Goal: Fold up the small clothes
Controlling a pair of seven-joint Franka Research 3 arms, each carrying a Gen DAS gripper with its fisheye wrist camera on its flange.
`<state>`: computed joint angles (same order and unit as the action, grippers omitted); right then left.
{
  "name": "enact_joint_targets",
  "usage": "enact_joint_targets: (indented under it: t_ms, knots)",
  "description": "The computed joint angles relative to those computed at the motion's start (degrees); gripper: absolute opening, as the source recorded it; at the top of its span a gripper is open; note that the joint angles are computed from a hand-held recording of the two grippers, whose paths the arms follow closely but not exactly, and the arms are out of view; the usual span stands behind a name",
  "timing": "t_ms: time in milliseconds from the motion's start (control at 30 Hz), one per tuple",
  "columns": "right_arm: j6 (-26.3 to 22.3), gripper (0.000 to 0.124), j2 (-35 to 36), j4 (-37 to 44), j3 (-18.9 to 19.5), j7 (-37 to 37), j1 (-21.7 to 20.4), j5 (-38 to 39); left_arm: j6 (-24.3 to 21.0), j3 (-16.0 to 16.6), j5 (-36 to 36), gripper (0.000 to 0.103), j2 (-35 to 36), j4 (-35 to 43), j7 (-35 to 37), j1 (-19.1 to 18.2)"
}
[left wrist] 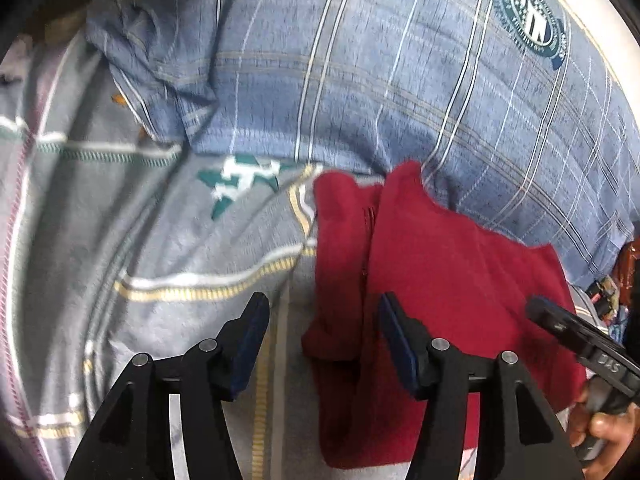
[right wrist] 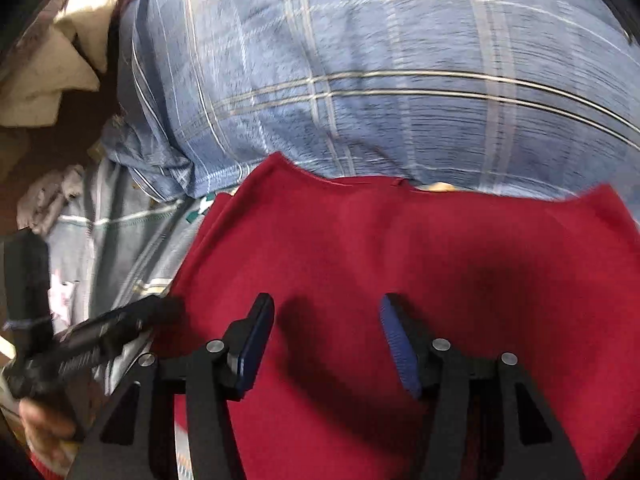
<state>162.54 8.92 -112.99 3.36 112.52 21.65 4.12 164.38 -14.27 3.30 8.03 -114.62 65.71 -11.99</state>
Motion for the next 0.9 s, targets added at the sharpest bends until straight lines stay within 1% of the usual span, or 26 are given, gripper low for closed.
enact_joint_targets:
  t_ms: [33, 100, 167, 233, 300, 400, 433, 500, 533, 567, 633, 667, 700, 767, 833, 867, 900]
  knots:
    - [0.58, 0.063, -1.88, -2.15, -1.59, 3.32, 0.73, -3.57, 0.82, 0.02, 0.13, 0.057, -0.18, -0.35, -0.06, -0.03]
    - [0.96, 0.068, -5.20, -5.57, -4.37, 13.29, 1.25, -14.91, 1.94, -1.05, -2.84, 0.057, -0.27, -0.74, 2.43, 0.80]
    - [0.11, 0.072, -8.23, -8.21, -5.32, 21.66, -0.48, -24.08, 2.24, -1.62, -5.04, 0.057, -0.36, -1.02, 4.26, 1.17]
    - [-2.58, 0.072, -10.16, -9.49, -5.32, 27.98, -3.16, -29.76, 1.68, -1.27, -4.49, 0.057, -0.20, -0.87, 4.04, 0.76]
    - [-4.42, 0.072, -11.04, -10.09, -4.85, 31.47, -5.75, -32.46, 1.13, -0.91, -3.63, 0.056, 0.18, -0.53, 3.61, 0.37]
    - [-7.66, 0.072, -9.77, -8.36, -3.40, 32.59, -8.64, -34.26, -0.14, -0.44, -1.56, 0.056, 1.74, 1.29, 2.35, -0.27]
    - [-8.27, 0.072, -8.95, -7.67, -3.16, 32.25, -9.37, -33.65, -0.61, -0.48, -1.16, 0.056, 2.18, 1.86, 2.34, -0.36]
    - [-6.56, 0.072, -7.55, -7.47, -3.19, 28.14, -10.43, -28.55, -1.43, -0.45, -0.09, 0.056, 2.84, 2.68, 2.21, -0.63]
    - [-6.50, 0.067, -5.93, -6.27, -3.14, 24.52, -10.80, -24.78, -1.71, -0.39, 0.47, 0.057, 3.02, 2.88, 2.07, -0.78]
    - [-7.05, 0.047, -4.88, -5.18, -3.20, 23.15, -10.77, -23.64, -2.02, -0.36, 0.98, 0.057, 3.25, 3.17, 1.99, -0.91]
    - [-6.44, 0.022, -3.15, -3.43, -2.98, 16.94, -10.83, -18.59, -2.53, -0.29, 1.87, 0.057, 3.59, 3.58, 1.80, -1.10]
    - [-7.11, 0.016, -3.16, -3.03, -3.64, 17.53, -10.13, -20.63, -2.87, -0.15, 2.42, 0.057, 3.86, 3.90, 1.48, -1.26]
    - [-8.64, 0.011, -2.99, -1.87, -4.47, 19.81, -8.96, -25.89, -3.09, -0.10, 2.71, 0.057, 4.08, 4.14, 1.27, -1.30]
    - [-10.94, 0.010, -2.92, -0.85, -5.42, 24.56, -7.58, -33.06, -3.46, -0.25, 2.58, 0.057, 4.47, 4.49, 1.21, -1.14]
    - [-14.22, 0.010, -1.32, 0.42, -5.62, 26.12, -7.55, -34.20, -3.53, -0.40, 2.48, 0.057, 4.51, 4.50, 1.37, -1.00]
    - [-14.37, 0.009, -0.78, 0.30, -5.55, 25.98, -7.65, -33.42, -3.57, -0.34, 2.67, 0.057, 4.41, 4.46, 1.26, -1.04]
    - [-13.58, 0.009, -1.20, -0.34, -5.88, 27.65, -7.22, -35.34, -3.60, -0.33, 2.72, 0.057, 4.36, 4.47, 1.18, -1.03]
